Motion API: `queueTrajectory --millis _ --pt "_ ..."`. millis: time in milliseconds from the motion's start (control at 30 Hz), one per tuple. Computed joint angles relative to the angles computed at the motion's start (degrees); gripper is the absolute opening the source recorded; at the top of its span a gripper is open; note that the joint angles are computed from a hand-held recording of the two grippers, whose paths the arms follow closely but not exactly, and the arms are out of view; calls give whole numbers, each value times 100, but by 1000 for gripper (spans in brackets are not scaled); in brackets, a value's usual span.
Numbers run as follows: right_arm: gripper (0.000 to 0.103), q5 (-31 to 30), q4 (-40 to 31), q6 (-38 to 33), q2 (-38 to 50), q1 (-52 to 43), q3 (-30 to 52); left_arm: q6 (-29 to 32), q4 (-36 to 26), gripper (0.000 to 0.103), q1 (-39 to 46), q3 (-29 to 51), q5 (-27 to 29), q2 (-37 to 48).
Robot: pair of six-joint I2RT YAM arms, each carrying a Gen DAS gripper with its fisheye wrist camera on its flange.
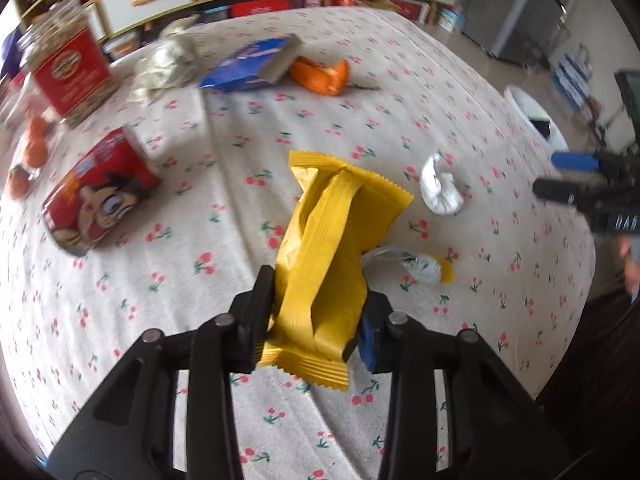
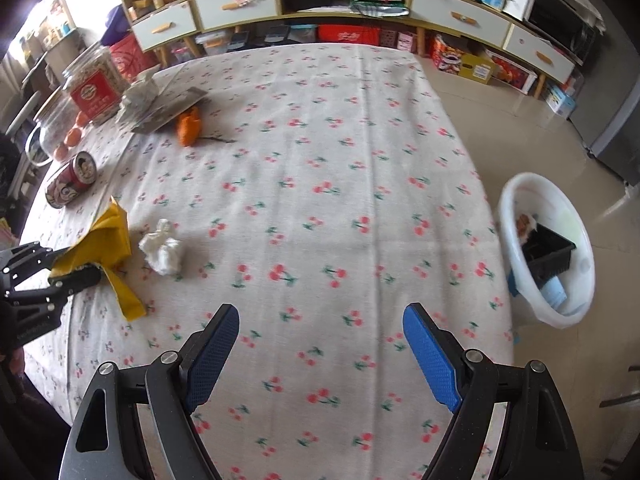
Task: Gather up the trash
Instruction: 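Grasp the white crumpled tissue with the right tool while the left tool holds the bar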
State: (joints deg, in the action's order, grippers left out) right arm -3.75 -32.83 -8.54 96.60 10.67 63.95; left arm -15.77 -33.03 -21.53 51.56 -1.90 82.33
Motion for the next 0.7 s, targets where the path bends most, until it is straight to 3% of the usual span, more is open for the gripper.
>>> queueTrajectory --millis 300,633,700 --pt "86 85 81 145 349 808 207 -394 -88 38 373 -274 -228 -637" --pt "85 288 135 239 1011 1522 588 -329 -263 38 565 -423 -348 -1033" --pt "81 381 126 196 1128 1634 664 -304 -274 38 625 -450 -330 -1067"
